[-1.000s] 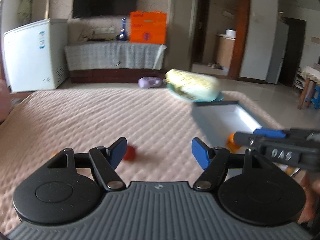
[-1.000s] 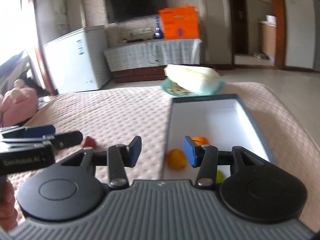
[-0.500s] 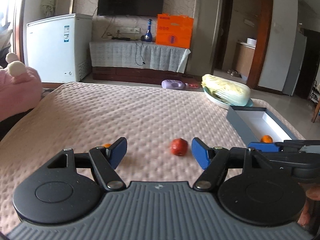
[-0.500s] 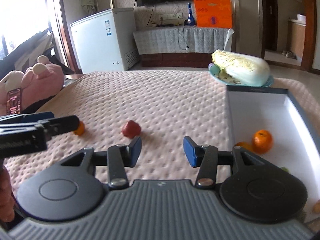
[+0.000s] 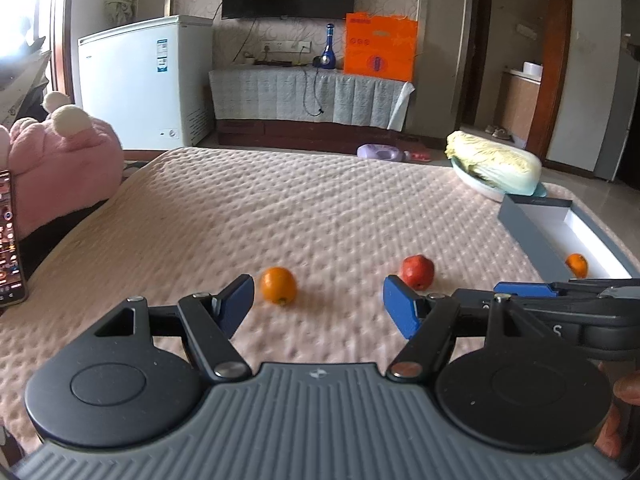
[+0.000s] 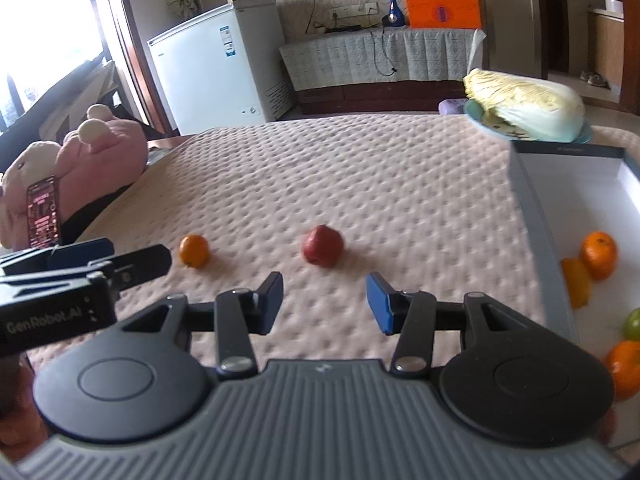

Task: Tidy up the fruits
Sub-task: 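Move the open left gripper toward the small orange while the right approaches the red fruit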

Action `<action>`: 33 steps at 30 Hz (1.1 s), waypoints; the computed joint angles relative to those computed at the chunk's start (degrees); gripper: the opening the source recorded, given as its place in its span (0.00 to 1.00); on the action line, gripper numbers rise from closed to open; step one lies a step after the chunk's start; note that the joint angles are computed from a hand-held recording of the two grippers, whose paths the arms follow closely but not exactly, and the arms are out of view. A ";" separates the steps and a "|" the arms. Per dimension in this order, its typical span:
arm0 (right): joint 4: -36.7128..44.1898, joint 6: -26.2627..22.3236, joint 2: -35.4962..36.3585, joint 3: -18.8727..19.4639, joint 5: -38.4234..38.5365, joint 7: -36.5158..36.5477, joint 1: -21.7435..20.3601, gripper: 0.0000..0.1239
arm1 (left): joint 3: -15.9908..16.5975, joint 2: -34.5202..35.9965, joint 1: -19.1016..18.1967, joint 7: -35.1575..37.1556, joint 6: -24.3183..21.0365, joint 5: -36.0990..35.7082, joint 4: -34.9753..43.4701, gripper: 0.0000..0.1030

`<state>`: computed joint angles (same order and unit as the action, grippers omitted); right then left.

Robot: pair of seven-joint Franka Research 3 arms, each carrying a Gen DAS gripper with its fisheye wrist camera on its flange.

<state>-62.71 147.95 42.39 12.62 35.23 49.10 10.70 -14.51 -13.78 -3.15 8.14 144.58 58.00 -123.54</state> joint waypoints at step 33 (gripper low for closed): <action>12.33 -3.16 8.59 -3.54 -9.84 8.85 4.12 0.39 | 0.72 -2.43 1.71 2.00 -2.42 -4.66 -2.72 0.75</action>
